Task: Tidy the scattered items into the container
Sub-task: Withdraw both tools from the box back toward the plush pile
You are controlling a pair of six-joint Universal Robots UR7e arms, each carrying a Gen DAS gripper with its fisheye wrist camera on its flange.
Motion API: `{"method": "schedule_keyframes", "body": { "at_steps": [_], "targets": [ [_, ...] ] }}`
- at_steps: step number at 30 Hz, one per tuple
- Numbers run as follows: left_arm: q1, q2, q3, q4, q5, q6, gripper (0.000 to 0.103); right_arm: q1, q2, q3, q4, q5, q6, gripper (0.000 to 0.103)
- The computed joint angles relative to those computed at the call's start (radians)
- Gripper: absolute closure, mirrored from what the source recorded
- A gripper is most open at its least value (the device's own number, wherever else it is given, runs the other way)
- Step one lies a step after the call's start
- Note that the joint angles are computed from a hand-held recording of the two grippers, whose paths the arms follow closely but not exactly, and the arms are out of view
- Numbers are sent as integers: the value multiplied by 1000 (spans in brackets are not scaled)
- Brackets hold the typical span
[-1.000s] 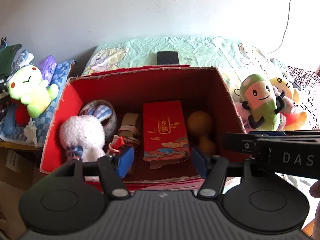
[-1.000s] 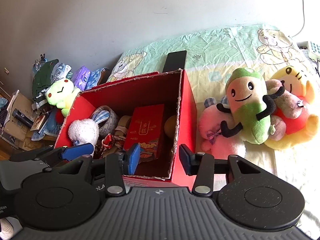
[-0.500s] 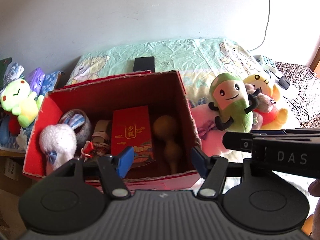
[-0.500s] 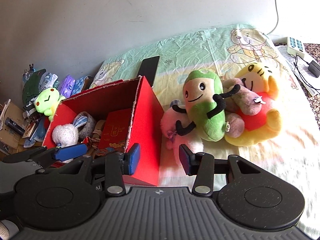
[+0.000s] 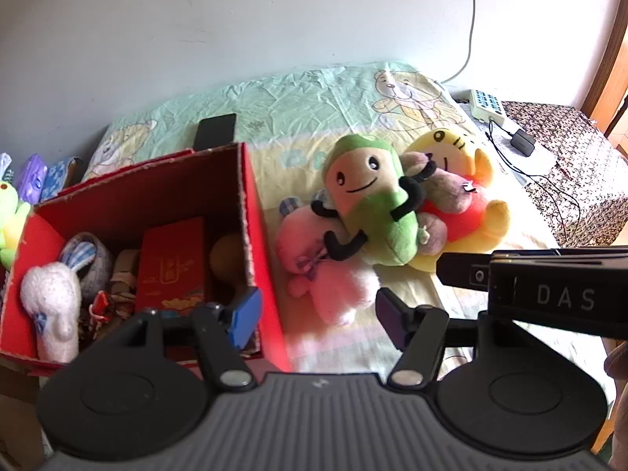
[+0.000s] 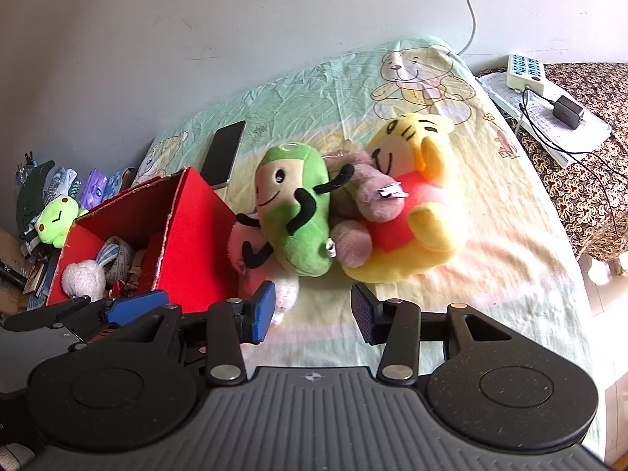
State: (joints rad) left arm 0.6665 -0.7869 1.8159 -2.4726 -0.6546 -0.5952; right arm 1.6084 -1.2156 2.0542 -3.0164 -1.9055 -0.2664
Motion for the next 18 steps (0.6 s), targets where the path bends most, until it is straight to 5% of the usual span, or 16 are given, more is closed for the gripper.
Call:
{"method": "schedule_keyframes", "body": {
  "at_steps": [18],
  "targets": [
    [10,154,-113,-47,-72,1,31,-102,-50,-24,54,34,-30,56]
  ]
}}
